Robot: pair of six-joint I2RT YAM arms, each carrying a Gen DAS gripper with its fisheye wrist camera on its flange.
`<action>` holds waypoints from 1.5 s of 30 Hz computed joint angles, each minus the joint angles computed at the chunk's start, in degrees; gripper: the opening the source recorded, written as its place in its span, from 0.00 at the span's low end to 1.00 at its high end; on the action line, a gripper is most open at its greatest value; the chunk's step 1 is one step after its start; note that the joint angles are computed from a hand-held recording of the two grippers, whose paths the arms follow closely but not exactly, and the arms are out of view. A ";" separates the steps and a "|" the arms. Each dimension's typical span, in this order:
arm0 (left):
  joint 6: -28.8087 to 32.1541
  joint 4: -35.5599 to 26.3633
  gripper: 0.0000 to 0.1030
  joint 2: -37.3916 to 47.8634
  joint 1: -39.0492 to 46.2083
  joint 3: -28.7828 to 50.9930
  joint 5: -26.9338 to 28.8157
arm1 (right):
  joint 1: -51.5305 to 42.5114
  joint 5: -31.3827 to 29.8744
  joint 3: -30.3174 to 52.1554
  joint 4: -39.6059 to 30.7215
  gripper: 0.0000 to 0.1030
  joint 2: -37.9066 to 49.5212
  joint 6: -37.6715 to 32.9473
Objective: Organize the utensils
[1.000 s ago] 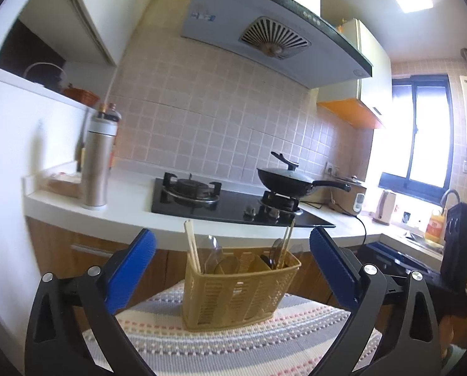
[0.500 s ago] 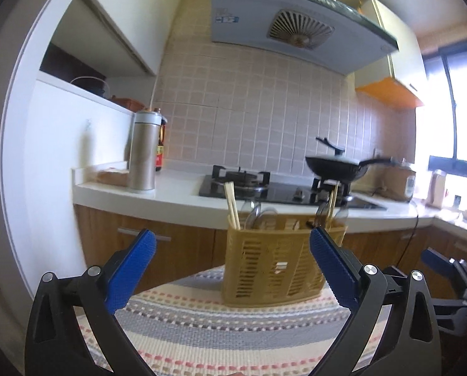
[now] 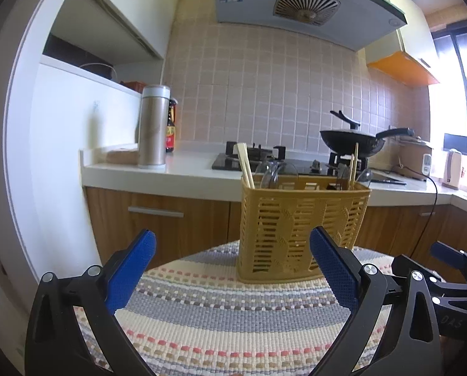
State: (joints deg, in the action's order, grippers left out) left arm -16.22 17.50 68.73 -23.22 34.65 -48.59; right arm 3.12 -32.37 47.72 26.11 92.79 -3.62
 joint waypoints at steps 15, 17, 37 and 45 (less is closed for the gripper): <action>-0.50 -2.44 0.93 2.71 0.04 1.50 0.50 | -1.15 -0.30 1.78 -2.02 0.92 1.33 1.45; -0.87 -2.84 0.93 2.69 0.33 1.57 0.83 | -1.02 0.00 1.64 -1.88 0.92 1.23 1.50; -2.41 -4.77 0.93 2.14 1.10 1.77 1.60 | -0.43 1.31 0.92 -1.11 0.92 0.82 0.52; -2.07 -4.64 0.93 2.28 0.90 1.91 1.20 | -0.55 1.39 1.33 -1.26 0.92 1.14 0.72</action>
